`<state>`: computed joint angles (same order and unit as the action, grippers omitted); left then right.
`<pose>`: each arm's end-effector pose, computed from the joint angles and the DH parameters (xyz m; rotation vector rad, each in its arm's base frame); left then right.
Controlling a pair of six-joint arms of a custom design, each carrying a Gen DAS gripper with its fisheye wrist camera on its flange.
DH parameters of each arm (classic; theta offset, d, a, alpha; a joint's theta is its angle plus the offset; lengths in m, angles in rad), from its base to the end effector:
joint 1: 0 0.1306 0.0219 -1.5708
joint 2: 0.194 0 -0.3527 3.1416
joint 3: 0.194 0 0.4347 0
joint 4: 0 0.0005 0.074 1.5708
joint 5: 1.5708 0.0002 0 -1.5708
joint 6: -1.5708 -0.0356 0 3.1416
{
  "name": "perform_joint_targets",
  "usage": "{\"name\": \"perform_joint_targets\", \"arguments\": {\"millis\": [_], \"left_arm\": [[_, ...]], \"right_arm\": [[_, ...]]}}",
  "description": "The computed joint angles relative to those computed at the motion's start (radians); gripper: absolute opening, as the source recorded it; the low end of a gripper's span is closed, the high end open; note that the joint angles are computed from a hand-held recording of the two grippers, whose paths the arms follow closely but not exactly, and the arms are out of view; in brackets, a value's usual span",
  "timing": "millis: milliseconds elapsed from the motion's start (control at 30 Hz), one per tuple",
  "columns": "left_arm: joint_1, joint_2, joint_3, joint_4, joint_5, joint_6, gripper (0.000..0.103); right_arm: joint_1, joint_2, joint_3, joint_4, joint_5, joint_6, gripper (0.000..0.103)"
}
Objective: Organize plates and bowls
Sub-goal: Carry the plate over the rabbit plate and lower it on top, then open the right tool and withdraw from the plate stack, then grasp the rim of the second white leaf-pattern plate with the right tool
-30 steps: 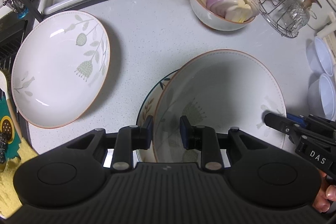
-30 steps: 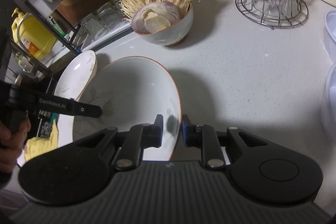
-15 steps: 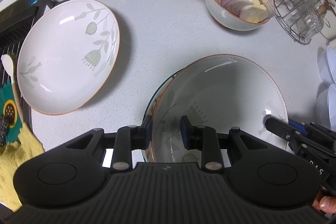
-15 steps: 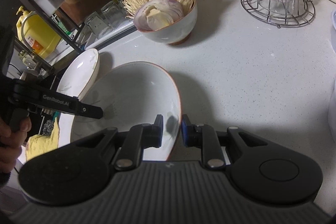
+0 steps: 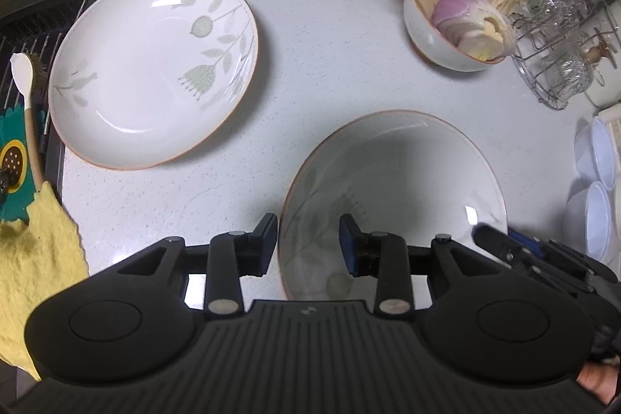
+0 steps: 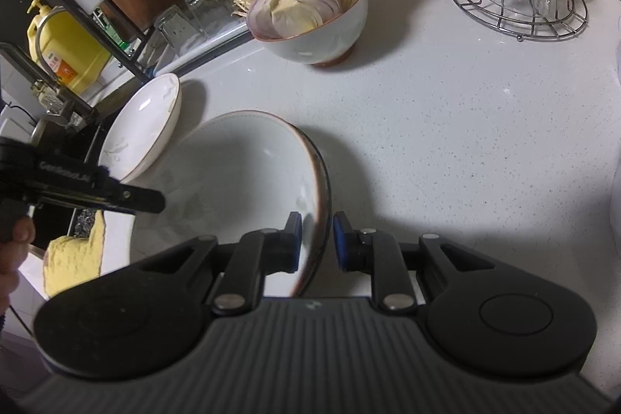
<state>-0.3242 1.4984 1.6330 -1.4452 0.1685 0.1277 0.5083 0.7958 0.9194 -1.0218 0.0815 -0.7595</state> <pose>0.4940 -0.1728 0.4336 0.3173 2.8912 -0.3246 0.2880 0.1565 0.3933 0.3511 2.4939 0.4387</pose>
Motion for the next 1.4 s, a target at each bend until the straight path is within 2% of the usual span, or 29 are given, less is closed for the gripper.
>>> {"name": "perform_joint_targets", "arguments": {"millis": [200,333,433,467,500,633,767,933,1000,1167,1400], "left_arm": [[0.004,-0.053,-0.013,0.027,-0.002,0.001,0.04],[-0.018,-0.094,-0.007,0.05,-0.032,-0.001,0.04],[-0.054,-0.107,0.043,0.005,-0.098,-0.003,0.04],[-0.064,-0.123,0.051,0.014,-0.111,-0.013,0.041],[-0.071,-0.139,0.06,0.022,-0.113,-0.011,0.044],[-0.097,-0.183,0.101,0.041,-0.128,-0.008,0.045],[-0.112,-0.236,0.093,0.065,-0.131,0.025,0.045],[-0.127,-0.312,0.031,0.081,-0.118,0.111,0.045],[-0.119,-0.331,0.014,0.059,-0.091,0.137,0.045],[-0.082,-0.361,-0.022,0.03,-0.107,0.153,0.045],[-0.016,-0.382,-0.058,0.036,-0.111,0.189,0.046]], "right_arm": [[0.003,-0.009,0.028,-0.012,0.058,-0.001,0.022],[0.011,-0.02,0.067,-0.027,0.096,0.013,0.022],[0.023,-0.029,0.111,-0.055,0.142,0.031,0.022],[0.028,-0.035,0.128,-0.071,0.155,0.034,0.022],[0.033,-0.045,0.142,-0.079,0.165,0.041,0.022],[0.065,-0.072,0.203,-0.124,0.215,0.072,0.022],[0.107,-0.099,0.241,-0.149,0.274,0.069,0.022],[0.184,-0.121,0.254,-0.175,0.354,0.041,0.022],[0.207,-0.122,0.259,-0.177,0.363,0.039,0.022],[0.229,-0.11,0.277,-0.182,0.369,0.083,0.022],[0.213,-0.065,0.286,-0.161,0.294,0.117,0.022]]}}
